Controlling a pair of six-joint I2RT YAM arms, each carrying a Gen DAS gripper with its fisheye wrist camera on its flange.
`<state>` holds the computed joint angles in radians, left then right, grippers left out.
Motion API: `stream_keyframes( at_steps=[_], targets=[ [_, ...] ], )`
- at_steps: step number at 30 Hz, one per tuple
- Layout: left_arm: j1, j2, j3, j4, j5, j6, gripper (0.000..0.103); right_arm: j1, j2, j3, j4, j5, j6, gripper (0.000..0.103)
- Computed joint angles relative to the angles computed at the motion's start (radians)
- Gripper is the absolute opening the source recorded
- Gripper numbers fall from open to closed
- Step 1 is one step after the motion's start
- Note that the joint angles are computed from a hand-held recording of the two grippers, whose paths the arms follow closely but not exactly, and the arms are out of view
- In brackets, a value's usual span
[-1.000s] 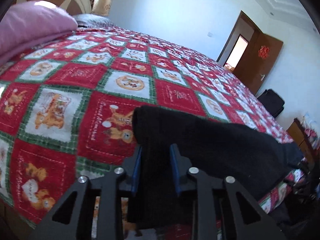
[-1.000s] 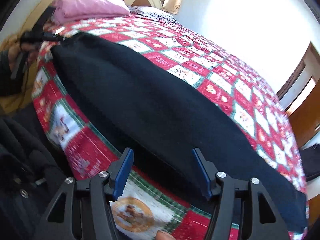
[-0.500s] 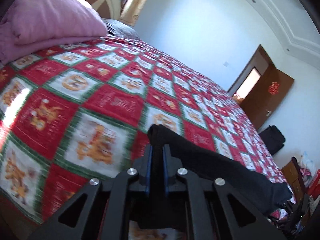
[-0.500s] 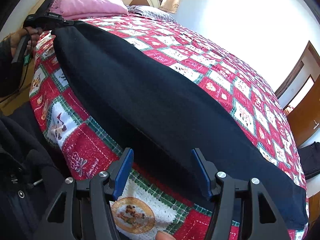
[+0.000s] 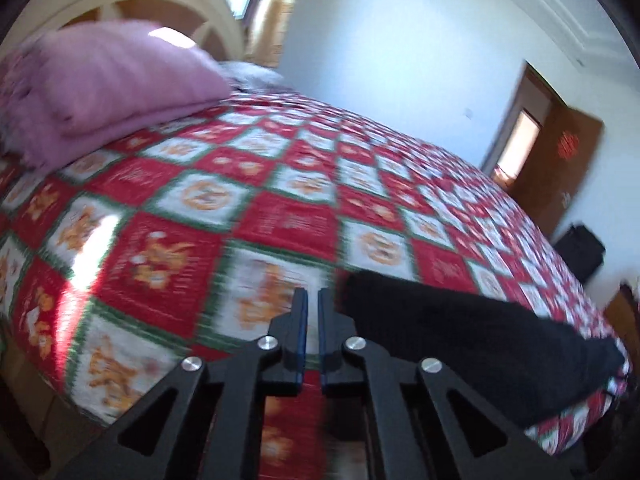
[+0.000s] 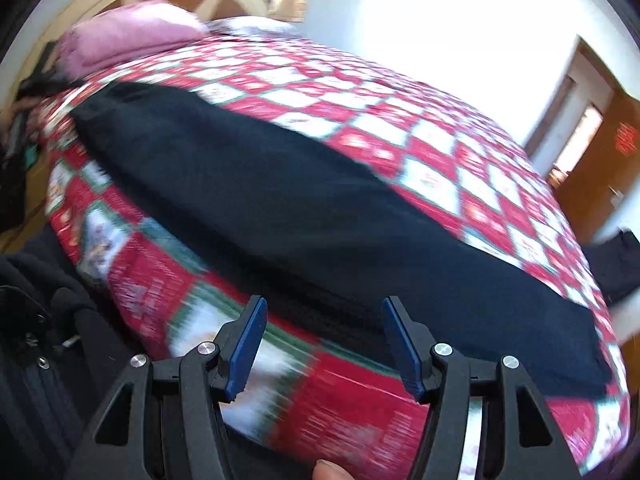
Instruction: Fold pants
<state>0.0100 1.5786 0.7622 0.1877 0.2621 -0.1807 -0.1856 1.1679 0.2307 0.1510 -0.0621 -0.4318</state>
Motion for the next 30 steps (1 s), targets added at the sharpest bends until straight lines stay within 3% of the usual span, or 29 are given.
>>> stream_keyframes(
  at_steps=[3, 5, 6, 7, 12, 18, 25, 27, 28, 29, 30],
  targets=[
    [-0.18, -0.023, 0.028, -0.043, -0.074, 0.053, 0.017, -0.159, -0.061, 0.013, -0.045, -0.016, -0.06, 0.061],
    [-0.305, -0.018, 0.063, -0.064, -0.115, 0.077, 0.039, -0.249, -0.072, 0.023, -0.042, -0.008, -0.116, 0.061],
    [-0.376, -0.009, 0.082, -0.066, -0.149, 0.084, 0.063, -0.304, -0.069, 0.034, -0.045, -0.022, -0.134, 0.061],
    [-0.433, 0.002, 0.098, -0.059, -0.174, 0.091, 0.074, -0.332, -0.065, 0.042, -0.049, -0.032, -0.138, 0.061],
    [-0.621, 0.124, 0.241, -0.105, -0.18, 0.112, 0.074, -0.433, 0.025, 0.056, 0.035, -0.029, -0.187, 0.061],
    [-0.796, 0.225, 0.322, -0.16, -0.256, 0.21, 0.074, -0.36, 0.177, 0.065, 0.185, 0.043, -0.222, 0.061],
    [-0.822, 0.356, 0.418, -0.214, -0.229, 0.188, 0.074, -0.293, 0.335, 0.105, 0.294, 0.11, -0.224, 0.061],
    [-0.807, 0.342, 0.39, -0.179, -0.194, 0.17, 0.074, -0.294, 0.33, 0.103, 0.298, 0.099, -0.212, 0.048],
    [-0.794, 0.334, 0.385, -0.18, -0.163, 0.155, 0.074, -0.299, 0.308, 0.104, 0.274, 0.088, -0.204, 0.021],
    [-0.789, 0.332, 0.381, -0.175, -0.147, 0.144, 0.074, -0.303, 0.287, 0.096, 0.269, 0.084, -0.2, 0.012],
    [-0.782, 0.327, 0.373, -0.169, -0.128, 0.138, 0.074, -0.308, 0.26, 0.087, 0.259, 0.075, -0.197, 0.011]
  ],
)
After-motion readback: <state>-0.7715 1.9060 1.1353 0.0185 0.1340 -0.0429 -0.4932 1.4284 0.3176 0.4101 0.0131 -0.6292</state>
